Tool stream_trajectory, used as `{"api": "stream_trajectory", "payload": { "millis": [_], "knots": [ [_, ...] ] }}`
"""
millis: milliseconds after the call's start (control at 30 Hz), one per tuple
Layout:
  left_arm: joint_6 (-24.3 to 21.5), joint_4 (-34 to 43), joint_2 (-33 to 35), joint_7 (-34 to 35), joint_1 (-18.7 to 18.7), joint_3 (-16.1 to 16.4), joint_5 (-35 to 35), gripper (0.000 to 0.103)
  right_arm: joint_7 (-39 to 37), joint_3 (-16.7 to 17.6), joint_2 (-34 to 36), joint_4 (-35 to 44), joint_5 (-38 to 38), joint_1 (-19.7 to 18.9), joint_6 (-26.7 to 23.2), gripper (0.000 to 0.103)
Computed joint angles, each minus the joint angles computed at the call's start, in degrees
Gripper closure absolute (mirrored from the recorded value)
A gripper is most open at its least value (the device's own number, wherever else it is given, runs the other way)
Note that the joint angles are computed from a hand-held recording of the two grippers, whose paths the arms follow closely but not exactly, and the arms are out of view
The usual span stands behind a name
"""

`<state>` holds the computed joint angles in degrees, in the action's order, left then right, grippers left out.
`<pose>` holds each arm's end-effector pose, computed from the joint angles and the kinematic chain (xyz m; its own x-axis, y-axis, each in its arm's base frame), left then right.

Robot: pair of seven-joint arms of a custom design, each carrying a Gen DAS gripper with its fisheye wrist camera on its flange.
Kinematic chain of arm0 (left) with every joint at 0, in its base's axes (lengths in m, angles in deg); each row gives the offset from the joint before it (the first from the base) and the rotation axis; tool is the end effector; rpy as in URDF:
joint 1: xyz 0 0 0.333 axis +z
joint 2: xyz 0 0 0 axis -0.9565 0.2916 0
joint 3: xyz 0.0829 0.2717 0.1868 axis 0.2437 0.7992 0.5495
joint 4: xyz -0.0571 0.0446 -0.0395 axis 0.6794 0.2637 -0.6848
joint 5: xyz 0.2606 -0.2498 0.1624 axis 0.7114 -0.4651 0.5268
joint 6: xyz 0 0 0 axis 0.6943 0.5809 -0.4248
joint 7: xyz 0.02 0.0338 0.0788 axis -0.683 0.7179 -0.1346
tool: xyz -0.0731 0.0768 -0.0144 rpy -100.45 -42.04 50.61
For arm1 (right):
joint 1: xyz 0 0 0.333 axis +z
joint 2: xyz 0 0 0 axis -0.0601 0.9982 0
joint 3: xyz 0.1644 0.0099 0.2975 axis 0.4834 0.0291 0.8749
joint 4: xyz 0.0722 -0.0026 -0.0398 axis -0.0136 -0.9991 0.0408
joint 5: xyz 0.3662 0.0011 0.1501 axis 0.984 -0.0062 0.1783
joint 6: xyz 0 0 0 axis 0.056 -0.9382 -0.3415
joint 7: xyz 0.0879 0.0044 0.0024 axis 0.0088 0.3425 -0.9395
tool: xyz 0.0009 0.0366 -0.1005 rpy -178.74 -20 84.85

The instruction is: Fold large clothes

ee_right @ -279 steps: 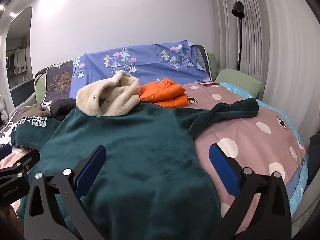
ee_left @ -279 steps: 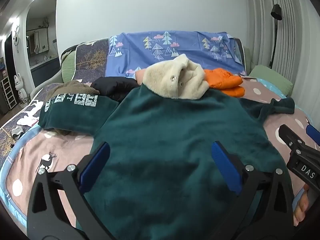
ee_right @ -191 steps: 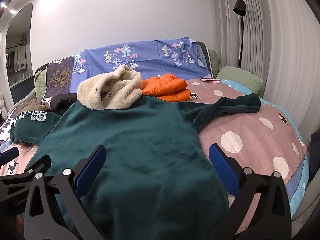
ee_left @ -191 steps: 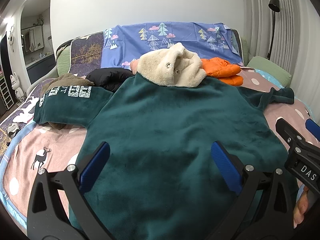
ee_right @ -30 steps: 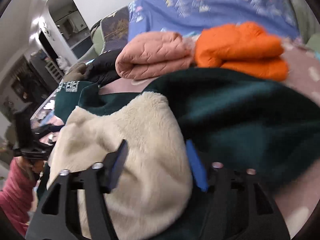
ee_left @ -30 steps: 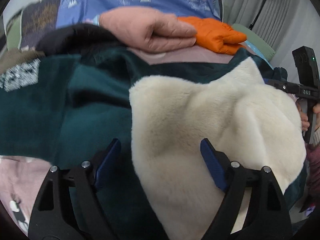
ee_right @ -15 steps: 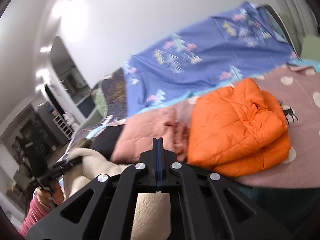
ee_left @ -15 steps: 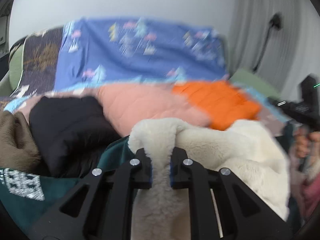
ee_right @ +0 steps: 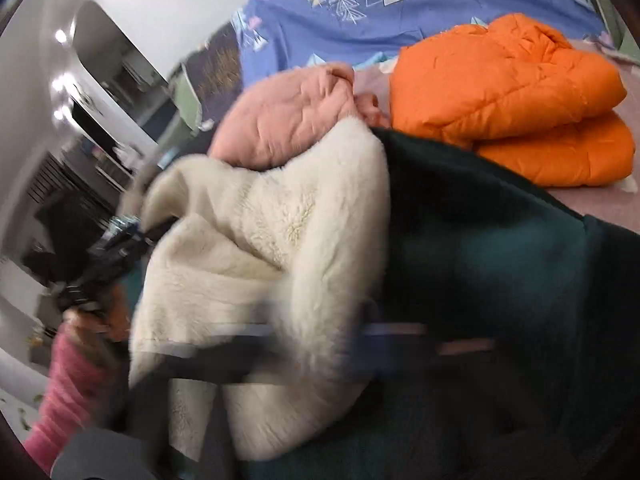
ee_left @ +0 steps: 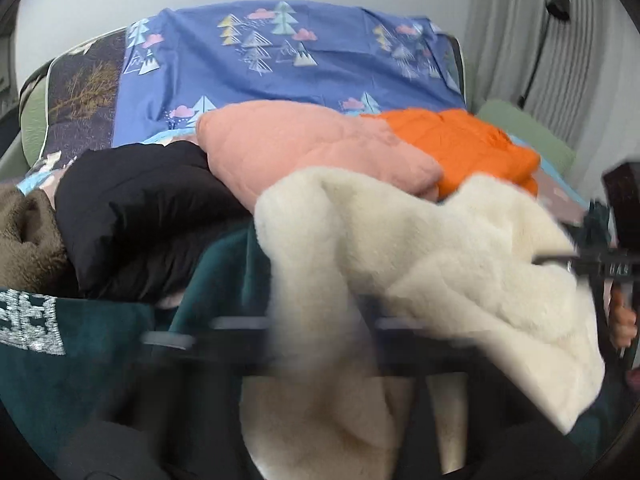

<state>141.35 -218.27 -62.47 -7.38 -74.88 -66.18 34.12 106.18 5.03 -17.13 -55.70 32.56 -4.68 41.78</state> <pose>0.4968 -0.1726 0.4584 0.1133 -0.9894 0.0912 -0.6727 -0.1439 -0.7258 0.6351 0.0237 0.4535 0.6375 -0.6481 -0.4166 -0.7263 -0.3251 -0.6056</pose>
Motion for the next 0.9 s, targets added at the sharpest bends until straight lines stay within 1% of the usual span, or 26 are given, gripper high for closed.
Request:
{"api": "stream_trajectory", "payload": {
  "millis": [33, 67, 100, 133, 167, 200, 233, 267, 300, 333, 367, 400, 433, 500, 533, 567, 600, 633, 667, 700, 733, 767, 800, 833, 867, 900],
  "knots": [
    [-1.34, -0.13, -1.09, -1.88, 1.42, -1.8, 2.41, 0.09, -3.6, 0.46, -1.48, -1.31, 3.31, -0.24, 1.89, 0.094],
    [-2.51, 0.25, -1.77, -7.52, 2.39, -2.98, 8.85, 0.09, -6.81, 0.73, -2.92, -2.66, 6.03, 0.2, 6.0, 0.094],
    [-3.95, 0.38, -2.36, -11.76, 1.36, -2.18, 13.3, 0.09, -8.75, 0.79, -3.28, -3.4, 6.49, 1.0, 9.83, 0.094],
    [-5.14, 0.68, -2.11, -13.85, 1.34, -2.14, 14.91, 0.09, -10.08, 0.91, -3.13, -4.0, 5.67, 2.12, 14.63, 0.094],
    [-5.48, 0.8, -1.49, -14.72, 1.16, -1.69, 15.22, 0.089, -9.47, 0.12, -2.02, -4.41, 1.66, 4.54, 20.74, 0.094],
    [-6.62, 1.25, 0.33, -13.78, 0.82, -1.2, 13.69, 0.083, -6.94, 0.8, -0.66, -4.31, -2.65, 4.96, 23.65, 0.092],
    [-8.22, 1.79, 2.54, -10.4, 0.1, -0.74, 10.27, 0.078, -2.87, 0.22, 0.78, -4.09, -8.25, 5.76, 23.91, 0.088],
    [-9.86, 2.19, 4.29, -8.31, -0.64, -0.44, 8.17, 0.076, 0.1, -0.62, 1.58, -4.88, -11.68, 6.61, 24.49, 0.083],
    [-10.84, 2.28, 4.83, -8.24, -1.33, -0.13, 8.19, 0.073, -0.12, 0.55, 1.06, -6.29, -11.11, 5.68, 26.31, 0.069],
    [-12.76, 2.1, 4.43, -9.98, -2.19, -0.17, 10.07, 0.071, -2.32, 1.52, -0.2, -8.24, -8.54, 5.07, 29.47, 0.057],
    [-13.38, 1.63, 3.61, -10.61, -2.7, 0.04, 10.53, 0.07, -4.18, 1.92, -1.89, -9.63, -7.27, 4.5, 30.6, 0.055],
    [-13.94, 0.95, 2.08, -9.63, -3.13, 0.18, 9.01, 0.066, -4.74, 1.9, -2.89, -10.03, -6.87, 4.17, 30.08, 0.055],
    [-13.9, 0.13, 0.54, -8.87, -3.3, 0.33, 7.74, 0.064, -5.93, 1.89, -4.4, -10.75, -4.99, 3.66, 29.77, 0.055],
    [-13.55, -1.88, -3.39, -10.13, -3.15, 0.06, 7.44, 0.064, -11.24, 1.61, -8.44, -13.04, 2.55, 2.97, 30.03, 0.055],
    [-13.19, -2.85, -5.42, -11.92, -2.87, -0.43, 8.15, 0.064, -14.2, 0.95, -10.46, -13.86, 5.82, 2.81, 28.29, 0.055],
    [-12.48, -3.42, -6.95, -13.3, -2.57, -0.88, 8.53, 0.064, -16.44, 0.01, -12.48, -14.68, 8.23, 2.8, 25.5, 0.055],
    [-10.26, -4.24, -8.76, -15.12, -2.26, -1.17, 9.08, 0.067, -18.24, -1.01, -14.69, -15.63, 10.17, 2.96, 21.32, 0.055],
    [-7.14, -4.88, -9.88, -16.85, -1.86, -1.51, 9.95, 0.067, -19.08, -1.78, -16.17, -16.52, 10.68, 3.43, 18.45, 0.056],
    [-4.31, -4.85, -9.94, -17.71, -1.48, -1.96, 10.65, 0.067, -19.72, -2.24, -17.12, -17.34, 10.69, 4.09, 16.38, 0.056],
    [-2.07, -4.21, -8.97, -17.4, -1.39, -2.54, 10.82, 0.067, -19.26, -2.35, -17.24, -17.35, 9.93, 4.79, 15.6, 0.056],
    [-1.47, -3.42, -7.32, -15.71, -1.67, -3.15, 9.96, 0.067, -19.1, -2.12, -17.18, -18.15, 9.09, 5.59, 16.16, 0.056],
    [-2.27, -2.59, -5.37, -13.24, -2.18, -3.66, 8.49, 0.066, -18.05, -1.45, -16.17, -18.89, 7.41, 6.5, 18.43, 0.056],
    [-4.95, -1.43, -2.54, -10.34, -2.96, -4.3, 6.65, 0.066, -15.05, -0.36, -14.25, -19.07, 4.32, 7.6, 21.94, 0.056],
    [-7.92, -0.6, -0.22, -8.61, -3.82, -4.68, 5.39, 0.063, -10.69, 0.4, -11.62, -19.03, -0.75, 8.42, 25.31, 0.056],
    [-11.07, 0.54, 3.48, -7.24, -4.65, -4.7, 4.71, 0.06, -10.24, 1.07, -8.6, -20.25, -1.81, 9.41, 29.7, 0.055],
    [-11.73, 0.96, 5.7, -6.3, -5.28, -4.13, 4.43, 0.056, -13.81, 2.45, -7.59, -20.85, 1.15, 8.4, 31.73, 0.054]
  ]
}}
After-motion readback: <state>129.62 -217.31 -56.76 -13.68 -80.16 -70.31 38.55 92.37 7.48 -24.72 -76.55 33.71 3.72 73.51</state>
